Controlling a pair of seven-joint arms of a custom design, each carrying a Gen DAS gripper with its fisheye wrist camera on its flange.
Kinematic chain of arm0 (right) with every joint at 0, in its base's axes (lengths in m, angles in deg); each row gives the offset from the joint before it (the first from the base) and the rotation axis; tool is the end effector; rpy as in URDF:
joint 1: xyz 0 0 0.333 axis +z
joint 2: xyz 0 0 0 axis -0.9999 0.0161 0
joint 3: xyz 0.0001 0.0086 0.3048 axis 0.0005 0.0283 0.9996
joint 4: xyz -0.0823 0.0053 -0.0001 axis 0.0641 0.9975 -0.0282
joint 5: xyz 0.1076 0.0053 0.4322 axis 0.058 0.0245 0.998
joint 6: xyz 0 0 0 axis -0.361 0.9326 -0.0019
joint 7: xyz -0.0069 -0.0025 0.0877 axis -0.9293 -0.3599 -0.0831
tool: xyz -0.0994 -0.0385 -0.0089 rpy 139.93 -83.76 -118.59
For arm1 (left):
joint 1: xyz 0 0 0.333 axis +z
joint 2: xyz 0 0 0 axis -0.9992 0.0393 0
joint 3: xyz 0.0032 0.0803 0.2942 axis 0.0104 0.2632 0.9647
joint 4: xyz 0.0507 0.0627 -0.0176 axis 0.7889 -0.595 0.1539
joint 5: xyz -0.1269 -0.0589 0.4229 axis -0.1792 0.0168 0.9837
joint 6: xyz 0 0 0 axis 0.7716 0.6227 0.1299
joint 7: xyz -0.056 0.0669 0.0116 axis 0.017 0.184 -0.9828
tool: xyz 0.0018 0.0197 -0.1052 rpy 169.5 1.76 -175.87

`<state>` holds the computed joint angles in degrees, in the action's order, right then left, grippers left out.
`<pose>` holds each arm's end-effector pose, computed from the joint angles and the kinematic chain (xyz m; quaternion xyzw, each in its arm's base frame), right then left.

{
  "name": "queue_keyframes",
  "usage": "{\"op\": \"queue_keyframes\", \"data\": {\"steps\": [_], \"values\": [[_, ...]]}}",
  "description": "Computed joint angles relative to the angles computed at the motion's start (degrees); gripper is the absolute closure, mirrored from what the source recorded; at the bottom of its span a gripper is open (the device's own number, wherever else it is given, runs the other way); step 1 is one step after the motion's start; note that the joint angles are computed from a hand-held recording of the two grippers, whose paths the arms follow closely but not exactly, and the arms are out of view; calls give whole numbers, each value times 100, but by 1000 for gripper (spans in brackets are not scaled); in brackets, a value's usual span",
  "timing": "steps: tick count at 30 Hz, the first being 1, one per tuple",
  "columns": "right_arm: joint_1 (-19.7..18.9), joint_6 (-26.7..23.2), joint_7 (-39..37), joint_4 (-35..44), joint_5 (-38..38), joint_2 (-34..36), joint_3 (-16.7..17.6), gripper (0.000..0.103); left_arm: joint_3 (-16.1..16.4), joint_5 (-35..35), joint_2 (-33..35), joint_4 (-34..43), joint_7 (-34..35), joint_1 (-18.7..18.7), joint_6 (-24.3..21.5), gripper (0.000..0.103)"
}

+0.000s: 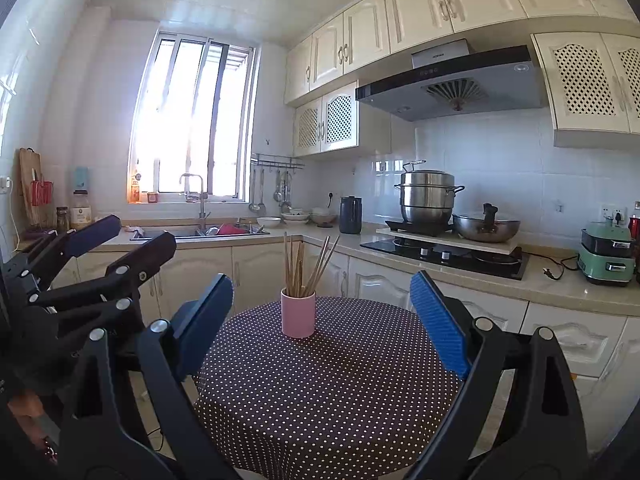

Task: Organize utensils

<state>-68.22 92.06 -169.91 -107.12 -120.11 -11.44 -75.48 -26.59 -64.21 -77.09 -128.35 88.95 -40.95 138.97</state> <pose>0.4493 0.3895 0.6794 -0.6228 0.3762 -0.3719 0.5764 0.3969 -0.4338 0.6979 -0.5260 0.4688 -0.4210 0.5712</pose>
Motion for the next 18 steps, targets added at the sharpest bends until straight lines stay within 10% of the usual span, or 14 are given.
{"op": "queue_keyframes", "data": {"steps": [11, 18], "values": [[167, 53, -1311, 702, 1295, 953, -185, 14, -383, -85, 570, 298, 138, 620, 197, 30], [298, -5, -3904, 1361, 3947, 1948, -275, 13, -1016, -307, 1217, 794, 469, 1362, -31, 30]]}}
